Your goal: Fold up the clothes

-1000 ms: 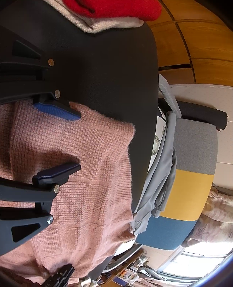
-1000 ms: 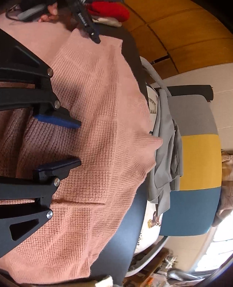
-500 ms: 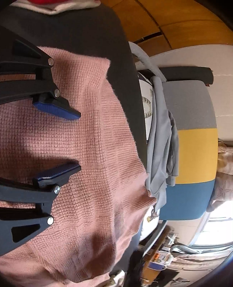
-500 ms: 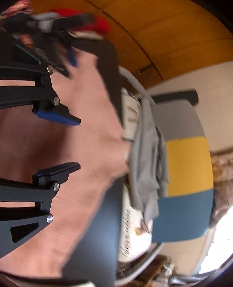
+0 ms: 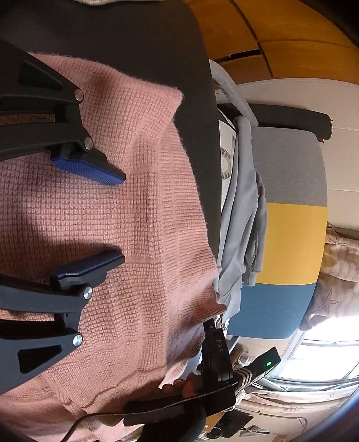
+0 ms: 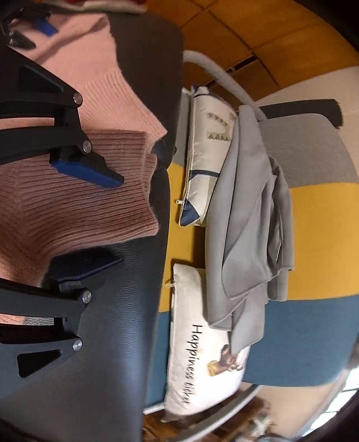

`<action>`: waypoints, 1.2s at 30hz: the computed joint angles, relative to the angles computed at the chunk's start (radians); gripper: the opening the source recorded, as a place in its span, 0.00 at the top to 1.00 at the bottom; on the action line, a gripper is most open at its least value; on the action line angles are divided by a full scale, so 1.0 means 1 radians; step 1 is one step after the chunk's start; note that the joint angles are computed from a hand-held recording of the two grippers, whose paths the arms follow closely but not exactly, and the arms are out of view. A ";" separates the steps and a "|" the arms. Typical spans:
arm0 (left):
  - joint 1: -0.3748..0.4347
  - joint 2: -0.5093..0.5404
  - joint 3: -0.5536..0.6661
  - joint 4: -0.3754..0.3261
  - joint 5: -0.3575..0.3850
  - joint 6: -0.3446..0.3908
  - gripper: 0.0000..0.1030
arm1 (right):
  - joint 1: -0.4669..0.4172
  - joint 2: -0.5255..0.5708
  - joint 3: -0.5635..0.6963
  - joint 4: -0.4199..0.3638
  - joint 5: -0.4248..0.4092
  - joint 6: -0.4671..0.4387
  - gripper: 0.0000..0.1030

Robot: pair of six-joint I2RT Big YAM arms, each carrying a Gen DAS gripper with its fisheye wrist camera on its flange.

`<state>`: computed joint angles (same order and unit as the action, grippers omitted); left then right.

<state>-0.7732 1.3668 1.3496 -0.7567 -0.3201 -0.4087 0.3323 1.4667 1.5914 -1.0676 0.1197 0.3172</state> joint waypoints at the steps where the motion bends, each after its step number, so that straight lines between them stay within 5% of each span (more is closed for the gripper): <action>1: 0.004 0.000 -0.001 0.004 0.008 -0.001 0.49 | 0.005 0.004 0.007 -0.003 0.002 -0.005 0.79; 2: 0.009 -0.001 -0.003 0.008 0.017 -0.002 0.49 | 0.009 0.009 0.021 -0.017 -0.005 -0.004 0.88; 7: 0.009 -0.001 0.001 0.007 0.024 -0.008 0.49 | 0.040 -0.036 0.033 -0.001 0.006 -0.017 0.90; 12: 0.009 -0.004 -0.002 0.003 0.026 -0.009 0.49 | 0.112 -0.203 -0.049 0.076 0.001 -0.035 0.94; 17: 0.012 -0.002 0.004 -0.008 0.026 -0.007 0.49 | 0.255 -0.396 -0.201 0.088 0.092 -0.047 0.94; 20: 0.011 0.004 0.014 -0.022 0.020 -0.002 0.49 | 0.353 -0.477 -0.296 0.051 0.164 -0.005 0.94; 24: 0.018 0.006 0.019 -0.031 0.034 -0.003 0.49 | 0.383 -0.528 -0.406 0.045 0.106 0.109 0.94; 29: 0.027 0.012 0.030 -0.046 0.055 -0.004 0.49 | 0.368 -0.576 -0.474 0.073 0.045 0.272 0.86; 31: 0.028 0.018 0.041 -0.060 0.058 -0.003 0.49 | 0.361 -0.625 -0.490 0.143 0.066 0.364 0.63; 33: 0.034 0.022 0.050 -0.069 0.076 -0.001 0.47 | 0.343 -0.659 -0.503 0.233 0.069 0.420 0.50; 36: 0.042 0.010 0.052 -0.082 0.123 -0.008 0.46 | 0.289 -0.624 -0.466 0.321 0.021 0.463 0.45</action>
<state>-0.7308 1.3769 1.4018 -0.8388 -0.1970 -0.4165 0.6216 0.8429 1.1254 -0.7467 0.1408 0.7802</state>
